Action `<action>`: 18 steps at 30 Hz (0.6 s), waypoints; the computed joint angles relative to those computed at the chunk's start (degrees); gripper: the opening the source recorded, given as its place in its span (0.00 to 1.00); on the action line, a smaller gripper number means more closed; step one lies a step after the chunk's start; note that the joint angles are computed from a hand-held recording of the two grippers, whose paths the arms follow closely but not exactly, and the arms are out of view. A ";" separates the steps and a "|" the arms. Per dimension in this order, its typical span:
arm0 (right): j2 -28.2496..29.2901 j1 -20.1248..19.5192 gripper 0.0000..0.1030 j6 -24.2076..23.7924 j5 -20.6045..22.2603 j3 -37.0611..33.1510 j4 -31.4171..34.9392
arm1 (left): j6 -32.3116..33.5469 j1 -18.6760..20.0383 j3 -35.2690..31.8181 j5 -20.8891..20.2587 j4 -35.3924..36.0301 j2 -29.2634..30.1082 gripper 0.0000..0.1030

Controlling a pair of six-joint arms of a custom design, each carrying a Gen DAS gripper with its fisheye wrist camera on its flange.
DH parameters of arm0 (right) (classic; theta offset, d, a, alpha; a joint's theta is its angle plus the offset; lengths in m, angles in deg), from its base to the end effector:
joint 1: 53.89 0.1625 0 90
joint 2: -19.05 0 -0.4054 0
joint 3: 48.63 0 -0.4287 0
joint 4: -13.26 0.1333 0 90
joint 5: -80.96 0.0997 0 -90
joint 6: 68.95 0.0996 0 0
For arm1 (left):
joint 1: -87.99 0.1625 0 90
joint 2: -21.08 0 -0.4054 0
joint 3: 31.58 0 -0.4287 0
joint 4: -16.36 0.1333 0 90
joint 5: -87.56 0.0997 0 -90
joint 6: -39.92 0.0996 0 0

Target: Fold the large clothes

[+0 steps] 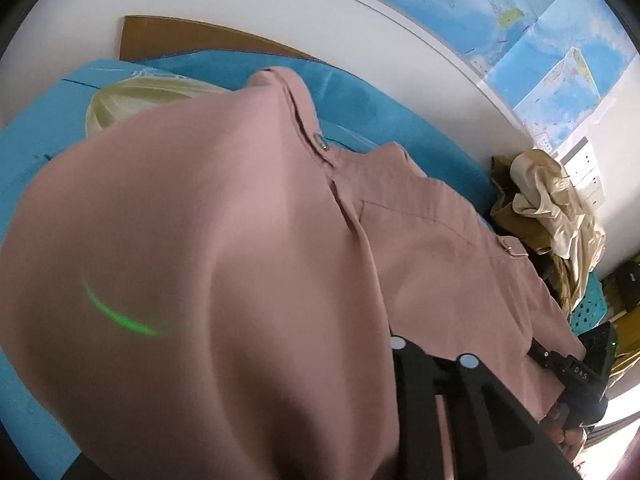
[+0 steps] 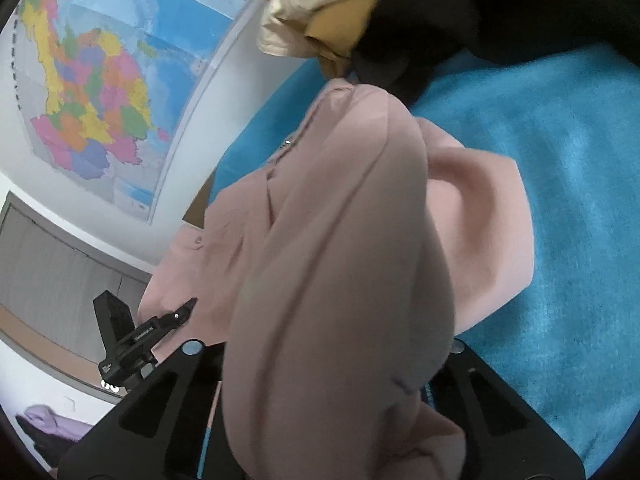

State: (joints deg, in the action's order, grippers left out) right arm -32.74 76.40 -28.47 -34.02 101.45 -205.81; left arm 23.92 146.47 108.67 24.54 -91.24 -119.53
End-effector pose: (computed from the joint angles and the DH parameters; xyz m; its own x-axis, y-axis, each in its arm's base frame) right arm 0.2770 -0.1857 0.0303 -0.9929 0.1050 -0.0562 0.1170 0.7720 -0.6248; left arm 0.0279 -0.2958 0.3688 -0.9376 0.1097 -0.3299 0.2485 0.8751 -0.4154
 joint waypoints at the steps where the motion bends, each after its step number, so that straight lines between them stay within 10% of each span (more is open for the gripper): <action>1: -0.40 0.81 0.10 -0.57 -0.63 -0.40 0.80 | -0.02 -0.07 -0.31 -0.26 0.13 0.13 0.18; 18: -7.65 9.26 0.08 -9.81 -5.67 -11.17 17.38 | 1.24 -7.28 -6.72 1.45 2.51 2.19 0.11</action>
State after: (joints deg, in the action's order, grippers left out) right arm -40.39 85.66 -38.28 -39.69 90.29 -188.43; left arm 25.16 139.19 101.94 26.00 -88.73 -117.34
